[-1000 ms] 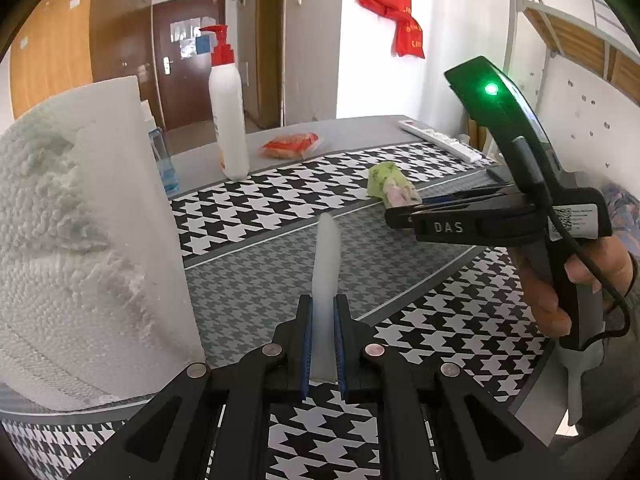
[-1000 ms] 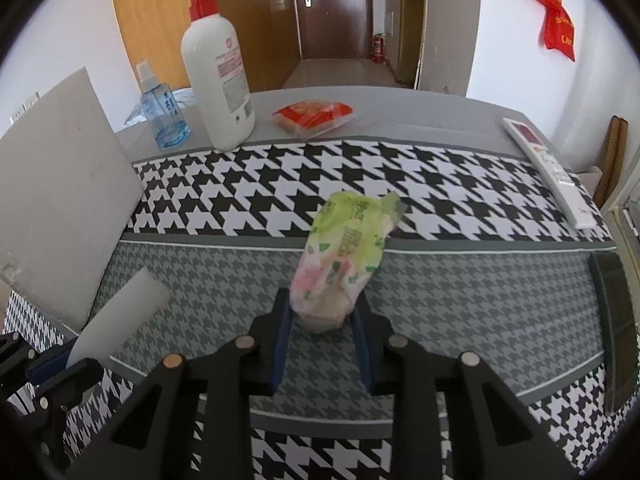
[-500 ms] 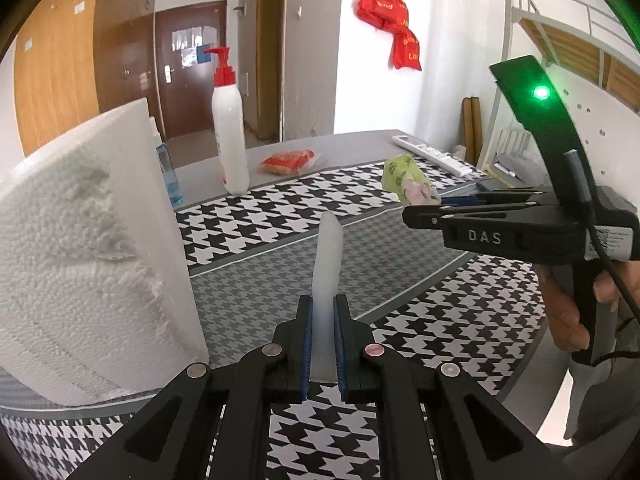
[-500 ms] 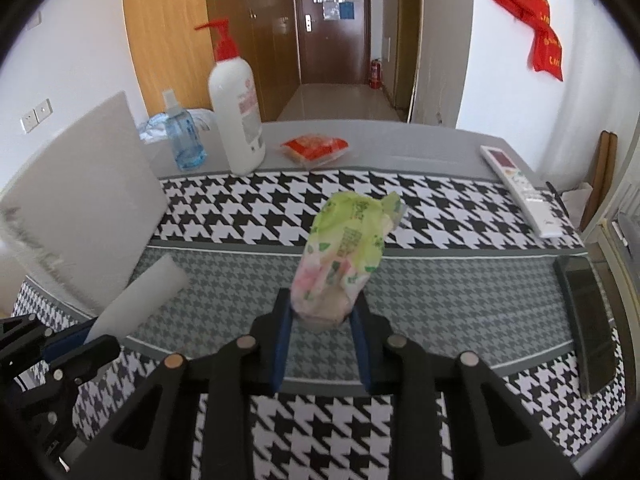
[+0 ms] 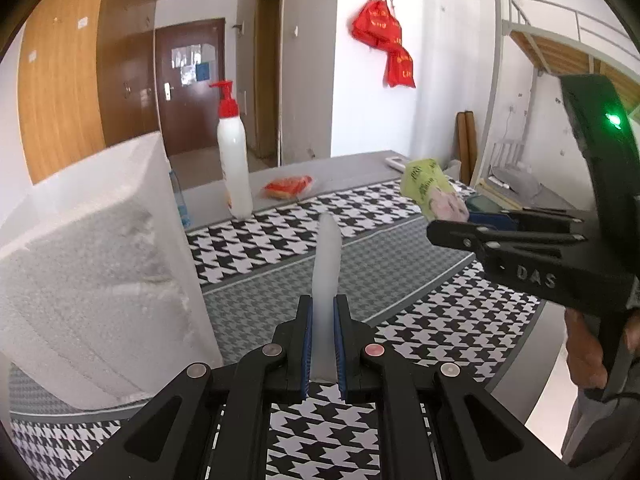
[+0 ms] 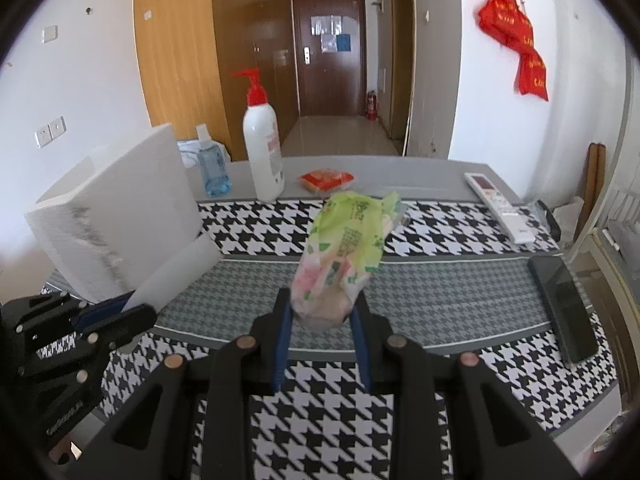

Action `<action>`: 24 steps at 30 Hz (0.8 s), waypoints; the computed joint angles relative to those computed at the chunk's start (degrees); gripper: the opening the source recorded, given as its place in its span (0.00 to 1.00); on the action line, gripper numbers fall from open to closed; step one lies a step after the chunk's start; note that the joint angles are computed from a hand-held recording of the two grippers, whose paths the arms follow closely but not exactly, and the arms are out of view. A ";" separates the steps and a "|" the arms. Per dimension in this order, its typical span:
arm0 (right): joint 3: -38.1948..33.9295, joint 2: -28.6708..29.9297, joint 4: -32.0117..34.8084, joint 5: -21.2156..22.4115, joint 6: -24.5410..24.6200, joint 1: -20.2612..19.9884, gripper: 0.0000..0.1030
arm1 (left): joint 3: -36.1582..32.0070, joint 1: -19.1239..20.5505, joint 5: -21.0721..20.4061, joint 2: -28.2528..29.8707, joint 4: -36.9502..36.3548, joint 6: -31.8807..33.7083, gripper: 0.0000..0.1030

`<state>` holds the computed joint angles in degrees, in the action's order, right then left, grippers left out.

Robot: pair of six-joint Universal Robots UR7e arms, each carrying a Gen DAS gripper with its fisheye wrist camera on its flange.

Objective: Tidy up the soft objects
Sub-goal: 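Carry the foam stick to the foam box with the left tool while the right tool carries the packet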

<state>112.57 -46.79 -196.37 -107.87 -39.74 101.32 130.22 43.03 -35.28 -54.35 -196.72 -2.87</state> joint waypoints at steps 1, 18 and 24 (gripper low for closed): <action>0.40 -0.20 -0.39 0.20 0.13 0.12 0.32 | 0.07 -0.06 -0.12 -0.14 -0.23 0.25 0.10; 3.34 -0.85 -5.61 0.88 -1.19 2.34 0.32 | 1.40 -1.23 1.08 -2.22 -4.25 3.57 0.10; 3.80 -1.13 -6.46 1.60 -1.33 2.81 0.32 | 1.18 -1.93 2.72 -2.09 -6.18 5.65 0.10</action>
